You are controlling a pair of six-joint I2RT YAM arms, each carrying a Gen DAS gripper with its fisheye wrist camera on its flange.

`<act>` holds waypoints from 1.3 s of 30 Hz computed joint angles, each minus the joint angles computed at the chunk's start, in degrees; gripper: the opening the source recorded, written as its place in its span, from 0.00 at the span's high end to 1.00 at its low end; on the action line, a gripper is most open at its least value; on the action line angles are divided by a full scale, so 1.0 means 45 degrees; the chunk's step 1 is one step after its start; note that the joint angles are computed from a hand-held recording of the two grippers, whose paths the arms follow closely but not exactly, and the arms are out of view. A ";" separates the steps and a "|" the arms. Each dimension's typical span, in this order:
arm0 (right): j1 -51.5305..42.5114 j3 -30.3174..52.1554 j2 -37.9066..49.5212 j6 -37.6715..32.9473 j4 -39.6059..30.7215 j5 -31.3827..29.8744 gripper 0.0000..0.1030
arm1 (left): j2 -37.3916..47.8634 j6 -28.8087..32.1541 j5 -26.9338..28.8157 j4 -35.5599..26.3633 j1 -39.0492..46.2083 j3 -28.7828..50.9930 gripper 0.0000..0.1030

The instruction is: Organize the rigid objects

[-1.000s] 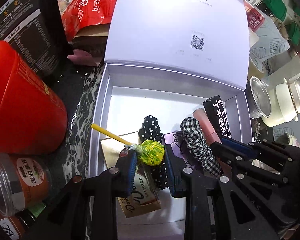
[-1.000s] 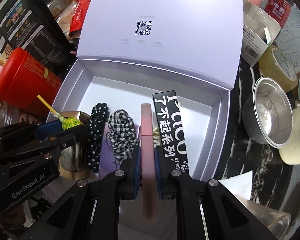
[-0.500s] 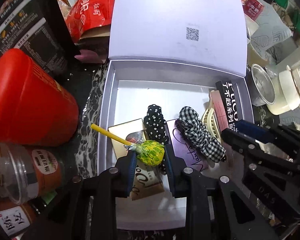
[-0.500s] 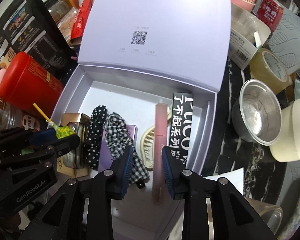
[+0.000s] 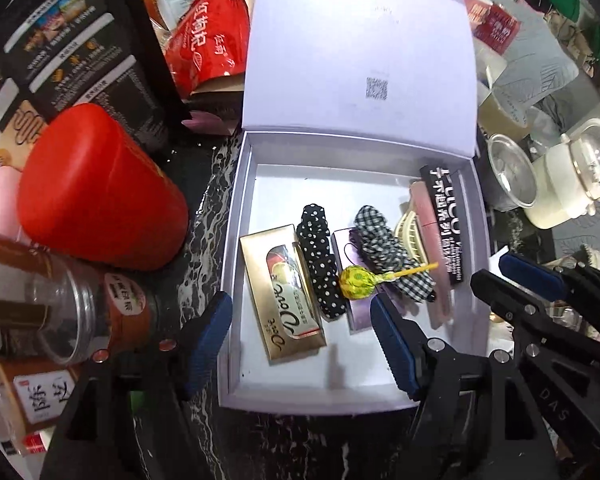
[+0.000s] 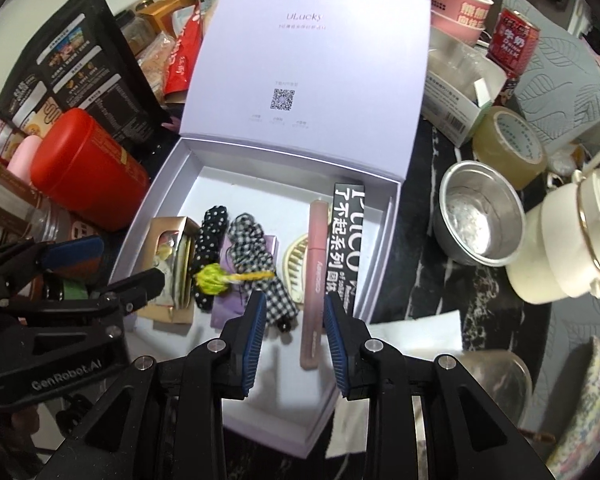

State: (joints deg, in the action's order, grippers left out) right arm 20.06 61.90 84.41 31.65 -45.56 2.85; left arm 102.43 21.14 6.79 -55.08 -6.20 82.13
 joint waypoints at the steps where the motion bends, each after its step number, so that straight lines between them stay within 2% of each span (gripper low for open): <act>1: 0.0065 -0.0013 -0.0220 0.0056 -0.0165 0.0062 0.71 | -0.0174 -0.0011 0.0021 -0.0053 0.0022 -0.0049 0.31; 20: 0.2421 0.1405 -0.2312 0.1168 -0.2965 0.1925 0.68 | -0.3615 -0.0047 0.0531 -0.1767 0.1062 -0.0136 0.31; 25: 0.3263 0.1723 -0.2801 0.1659 -0.3596 0.2473 0.67 | -0.4593 0.0083 0.0668 -0.2097 0.1412 -0.0510 0.31; 28: 0.3817 0.1800 -0.3118 0.2046 -0.3953 0.2811 0.60 | -0.5131 0.0125 0.0716 -0.2345 0.1666 -0.0773 0.31; 39: 0.6038 0.1087 -0.4190 0.3802 -0.4875 0.3315 0.60 | -0.7389 0.0597 0.0695 -0.3188 0.2619 -0.2407 0.31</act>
